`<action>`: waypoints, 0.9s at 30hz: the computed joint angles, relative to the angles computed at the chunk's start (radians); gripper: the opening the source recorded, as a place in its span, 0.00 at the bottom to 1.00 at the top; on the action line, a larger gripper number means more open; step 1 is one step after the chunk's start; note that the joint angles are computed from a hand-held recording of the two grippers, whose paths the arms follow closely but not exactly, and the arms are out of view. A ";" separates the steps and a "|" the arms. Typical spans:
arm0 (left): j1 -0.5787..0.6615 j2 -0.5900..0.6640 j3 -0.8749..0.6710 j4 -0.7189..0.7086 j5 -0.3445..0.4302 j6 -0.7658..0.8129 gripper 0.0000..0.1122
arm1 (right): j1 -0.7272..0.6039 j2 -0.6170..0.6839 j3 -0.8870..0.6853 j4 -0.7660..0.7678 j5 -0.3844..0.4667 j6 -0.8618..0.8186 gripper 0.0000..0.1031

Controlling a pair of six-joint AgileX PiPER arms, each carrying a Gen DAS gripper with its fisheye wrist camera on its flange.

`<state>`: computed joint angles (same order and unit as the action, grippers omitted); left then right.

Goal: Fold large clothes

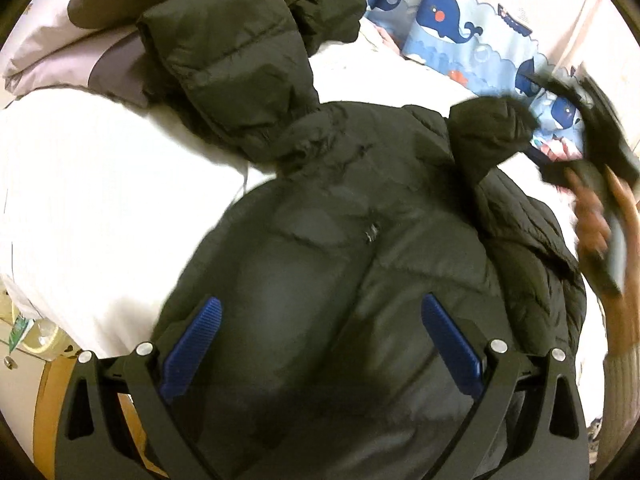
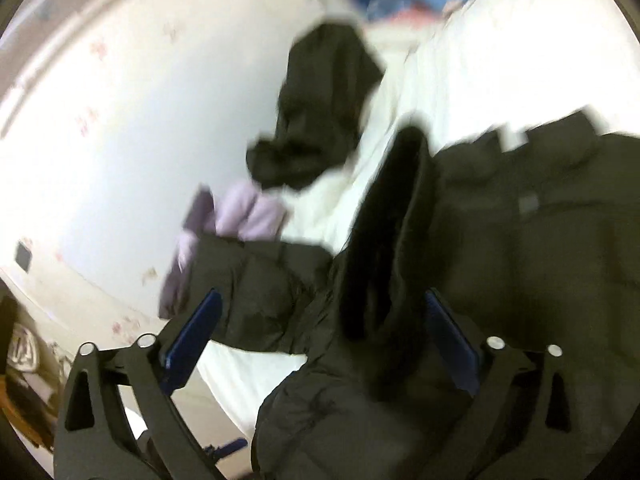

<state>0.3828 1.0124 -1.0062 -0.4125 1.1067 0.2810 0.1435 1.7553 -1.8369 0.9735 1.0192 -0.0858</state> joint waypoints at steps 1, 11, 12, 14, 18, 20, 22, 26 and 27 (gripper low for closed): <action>-0.015 0.022 -0.025 0.008 -0.004 -0.011 0.85 | -0.053 -0.065 0.093 0.027 -0.010 -0.039 0.93; -0.413 0.257 -0.258 0.232 -0.087 -0.279 0.85 | -0.580 -0.233 0.500 0.205 0.169 -0.233 0.93; -0.459 0.284 -0.285 0.270 -0.093 -0.314 0.85 | -0.576 -0.235 0.516 0.220 0.161 -0.249 0.93; -0.598 0.361 -0.367 0.412 -0.113 -0.413 0.85 | -0.605 -0.239 0.570 0.280 0.179 -0.308 0.93; -0.820 0.552 -0.544 0.706 -0.125 -0.570 0.85 | -0.581 -0.231 0.662 0.366 0.139 -0.360 0.93; -0.907 0.687 -0.638 0.906 -0.104 -0.660 0.85 | -0.584 -0.216 0.715 0.404 0.121 -0.382 0.93; -0.950 0.847 -0.768 1.106 -0.019 -0.691 0.85 | -0.593 -0.198 0.771 0.454 0.118 -0.434 0.93; -0.882 1.019 -0.933 1.280 0.109 -0.775 0.85 | -0.629 -0.197 0.866 0.545 0.154 -0.576 0.93; -0.811 0.996 -0.930 1.224 0.103 -0.817 0.85 | -0.636 -0.198 0.880 0.557 0.165 -0.600 0.93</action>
